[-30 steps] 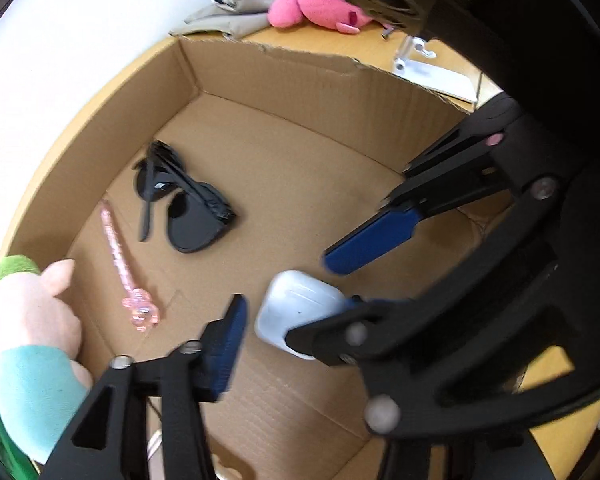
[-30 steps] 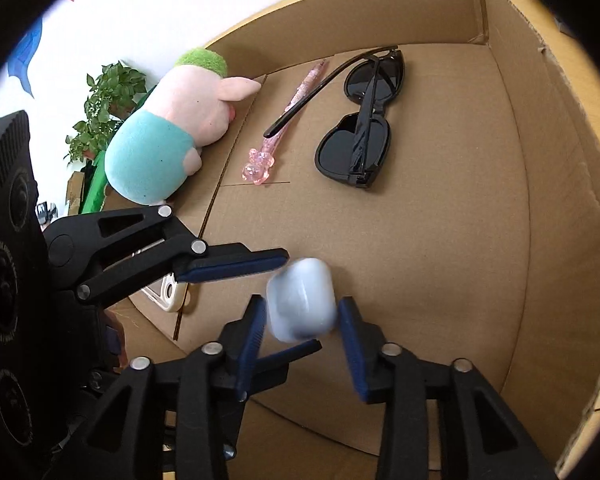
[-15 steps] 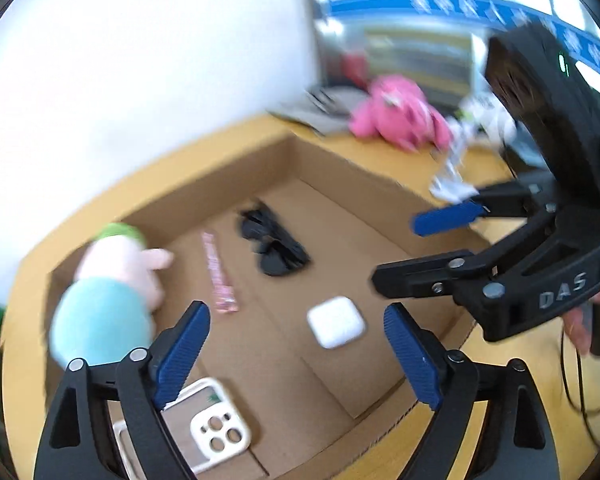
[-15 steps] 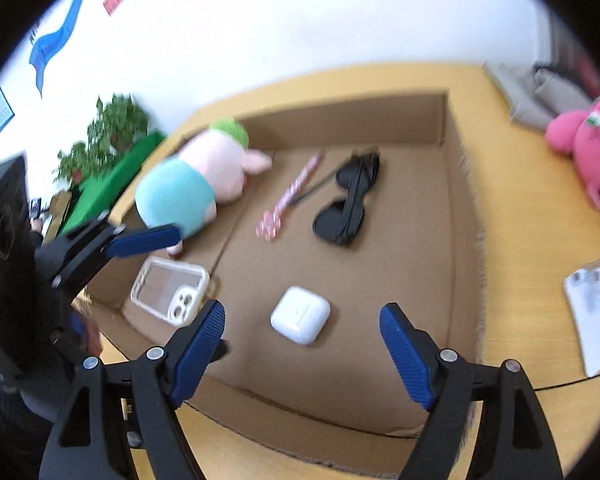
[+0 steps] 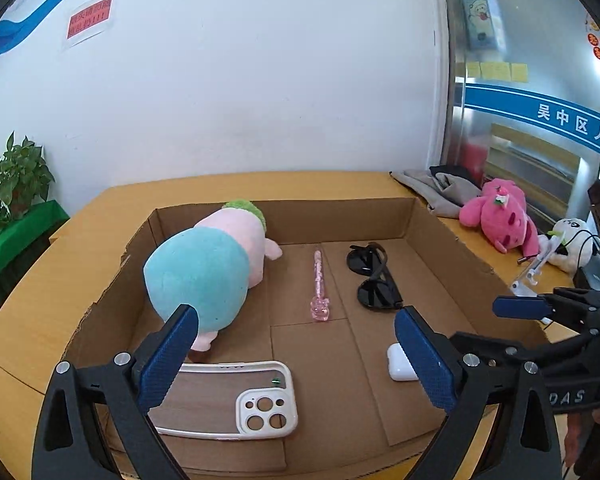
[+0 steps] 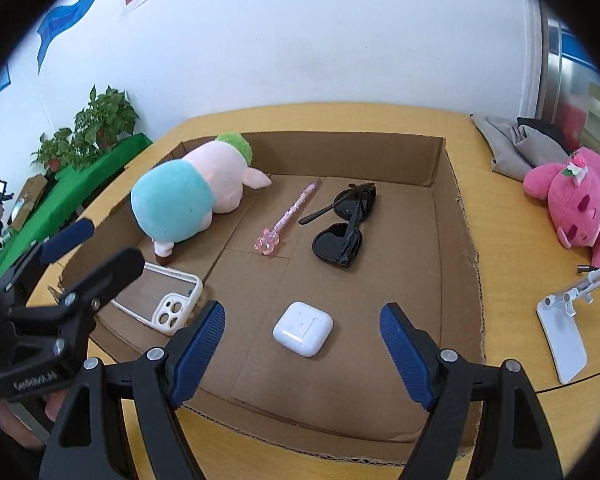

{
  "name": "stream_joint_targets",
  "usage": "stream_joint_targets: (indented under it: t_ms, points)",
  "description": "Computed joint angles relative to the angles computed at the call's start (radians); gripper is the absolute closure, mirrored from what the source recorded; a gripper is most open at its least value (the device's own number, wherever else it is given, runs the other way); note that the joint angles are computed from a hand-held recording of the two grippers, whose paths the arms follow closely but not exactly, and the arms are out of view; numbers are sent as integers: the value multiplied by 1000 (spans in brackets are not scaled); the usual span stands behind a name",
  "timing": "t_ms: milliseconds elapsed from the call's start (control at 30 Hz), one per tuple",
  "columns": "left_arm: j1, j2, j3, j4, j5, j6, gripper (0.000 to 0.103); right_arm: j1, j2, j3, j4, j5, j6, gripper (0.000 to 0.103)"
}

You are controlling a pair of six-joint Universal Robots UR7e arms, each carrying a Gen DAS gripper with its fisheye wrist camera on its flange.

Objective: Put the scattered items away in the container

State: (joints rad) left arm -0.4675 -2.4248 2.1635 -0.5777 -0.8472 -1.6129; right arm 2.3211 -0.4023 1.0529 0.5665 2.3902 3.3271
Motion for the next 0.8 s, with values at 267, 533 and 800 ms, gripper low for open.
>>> stream_joint_targets:
  t_ms: [267, 533, 800]
  points:
    - [-90, -20, -10, 170, -95, -112, 3, -7, 91, -105, 103, 24, -1, 23]
    - [-146, -52, -56, 280, -129, -228, 2, -5, 140, -164, 128, 35, -9, 23]
    - [-126, -58, -30, 253, -139, -184, 2, 18, 134, -128, 81, 58, -4, 23]
